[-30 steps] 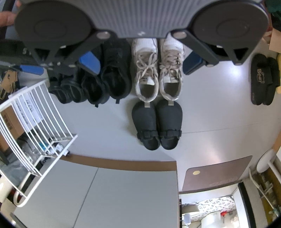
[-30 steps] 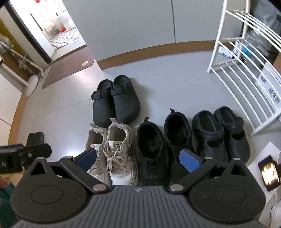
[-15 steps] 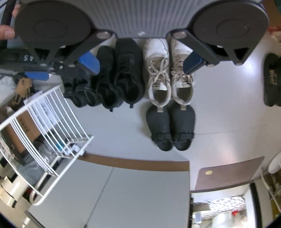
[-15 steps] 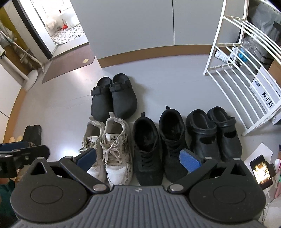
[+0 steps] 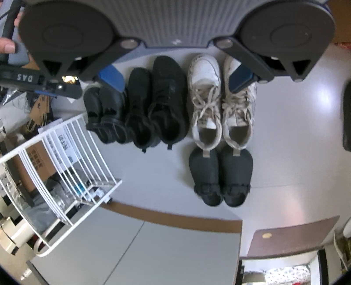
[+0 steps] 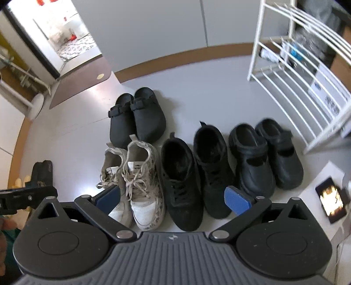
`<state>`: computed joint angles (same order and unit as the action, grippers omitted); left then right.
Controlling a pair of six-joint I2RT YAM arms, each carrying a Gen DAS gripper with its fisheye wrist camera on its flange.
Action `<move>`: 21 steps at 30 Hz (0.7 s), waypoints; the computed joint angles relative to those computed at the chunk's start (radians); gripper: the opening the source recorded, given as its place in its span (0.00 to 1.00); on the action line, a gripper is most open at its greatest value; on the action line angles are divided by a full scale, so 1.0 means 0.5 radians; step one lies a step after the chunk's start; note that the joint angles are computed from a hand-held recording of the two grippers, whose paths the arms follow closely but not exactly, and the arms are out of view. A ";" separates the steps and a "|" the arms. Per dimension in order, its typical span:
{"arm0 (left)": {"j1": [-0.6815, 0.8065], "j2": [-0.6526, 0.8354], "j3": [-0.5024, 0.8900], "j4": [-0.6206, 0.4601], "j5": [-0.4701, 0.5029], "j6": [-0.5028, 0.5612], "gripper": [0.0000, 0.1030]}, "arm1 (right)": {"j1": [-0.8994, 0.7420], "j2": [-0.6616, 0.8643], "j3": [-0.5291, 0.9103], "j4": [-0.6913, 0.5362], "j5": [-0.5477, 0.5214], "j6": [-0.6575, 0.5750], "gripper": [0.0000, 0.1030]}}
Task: Organize scattered shoes
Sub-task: 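Open both tools and raise them away from the lined-up shoes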
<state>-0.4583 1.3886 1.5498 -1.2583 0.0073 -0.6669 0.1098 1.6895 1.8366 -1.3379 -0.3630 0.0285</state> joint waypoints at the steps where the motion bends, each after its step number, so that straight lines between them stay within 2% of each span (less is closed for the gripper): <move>1: -0.009 -0.003 0.003 -0.007 -0.008 0.001 0.99 | -0.034 -0.033 -0.036 -0.013 0.053 -0.071 1.00; 4: 0.015 0.020 0.050 -0.054 0.050 0.038 0.99 | -0.090 -0.081 -0.037 -0.054 0.201 -0.187 1.00; 6: 0.025 0.022 0.075 -0.039 0.040 0.043 0.99 | -0.122 -0.069 0.010 -0.107 0.220 -0.209 1.00; 9: -0.041 0.060 0.141 -0.069 -0.127 0.032 0.99 | -0.216 -0.061 0.113 -0.196 0.194 -0.312 1.00; 10: -0.058 0.073 0.160 -0.082 -0.166 0.035 0.99 | -0.285 -0.086 0.130 -0.241 0.179 -0.421 1.00; 13: -0.042 0.079 0.167 -0.076 -0.124 0.023 0.99 | -0.449 -0.136 0.100 -0.269 0.135 -0.598 1.00; 21: -0.096 0.174 0.230 -0.093 -0.120 -0.020 0.99 | -0.662 -0.147 -0.047 -0.198 0.034 -0.708 1.00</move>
